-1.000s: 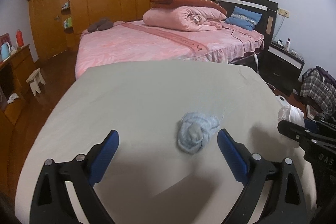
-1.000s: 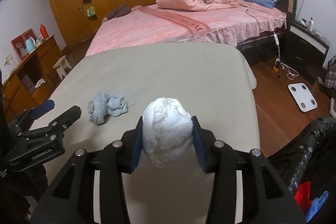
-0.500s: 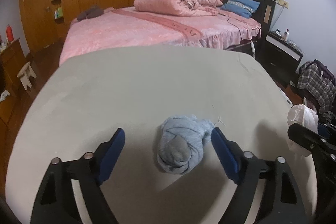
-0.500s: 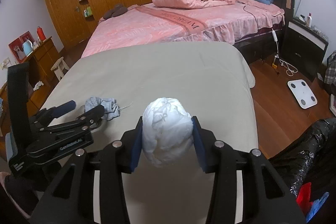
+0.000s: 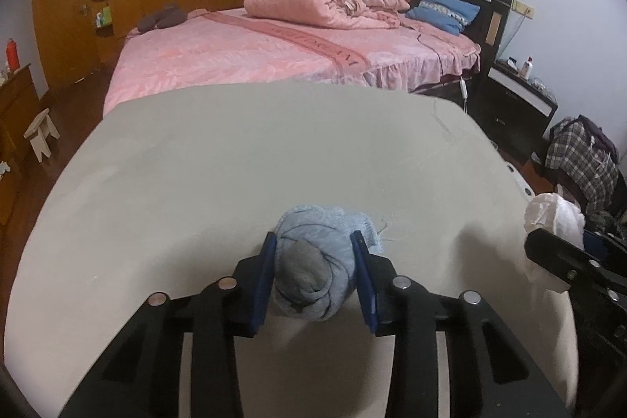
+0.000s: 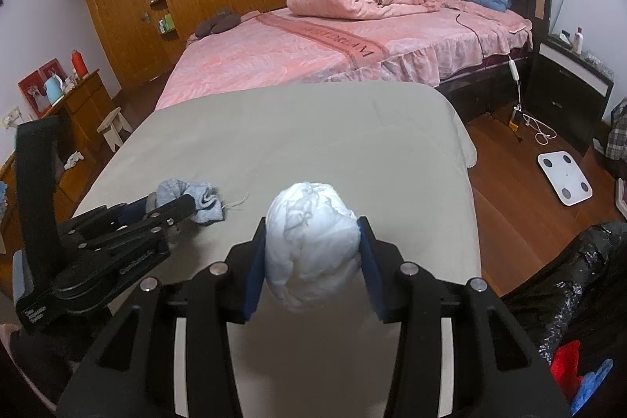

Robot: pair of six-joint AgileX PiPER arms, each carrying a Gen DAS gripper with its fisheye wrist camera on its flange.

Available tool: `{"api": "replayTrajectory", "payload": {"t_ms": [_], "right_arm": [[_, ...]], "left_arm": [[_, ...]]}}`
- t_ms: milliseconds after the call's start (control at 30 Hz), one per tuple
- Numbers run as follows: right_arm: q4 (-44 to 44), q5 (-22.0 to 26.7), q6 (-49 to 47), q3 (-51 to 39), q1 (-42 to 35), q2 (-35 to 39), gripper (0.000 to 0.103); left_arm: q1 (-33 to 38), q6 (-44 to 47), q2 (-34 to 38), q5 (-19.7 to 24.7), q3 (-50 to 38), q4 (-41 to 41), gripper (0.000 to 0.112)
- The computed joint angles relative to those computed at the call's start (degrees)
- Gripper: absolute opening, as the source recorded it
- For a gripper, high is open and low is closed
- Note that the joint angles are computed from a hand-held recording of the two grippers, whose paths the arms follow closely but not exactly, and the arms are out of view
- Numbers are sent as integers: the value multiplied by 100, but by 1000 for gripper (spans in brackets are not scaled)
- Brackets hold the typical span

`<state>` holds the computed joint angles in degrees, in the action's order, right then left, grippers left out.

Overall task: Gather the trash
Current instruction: 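Carry the grey sock and white tissue ball over the black bin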

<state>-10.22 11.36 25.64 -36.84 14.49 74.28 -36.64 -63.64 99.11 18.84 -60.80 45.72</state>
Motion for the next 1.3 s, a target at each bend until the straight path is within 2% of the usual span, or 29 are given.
{"api": "replayTrajectory", "payload": {"t_ms": [333,633,1000,1300], "right_arm": [[335,324,-343,3,64,-557,42],[366,965,-409,45,167,-1456,42],[65,2101,-242,-44,388,-2797,42],[351,3129,-760,-237,134,-3864,43]], "left_arm": [[-296,-415,-724,483,284,396,37],[-781,-648,-1341,1146,426,580,37],[-1764,-1035,-2031,2134,487,720,37],[-2780,-1378,-2231,2889,229,805,37]]}}
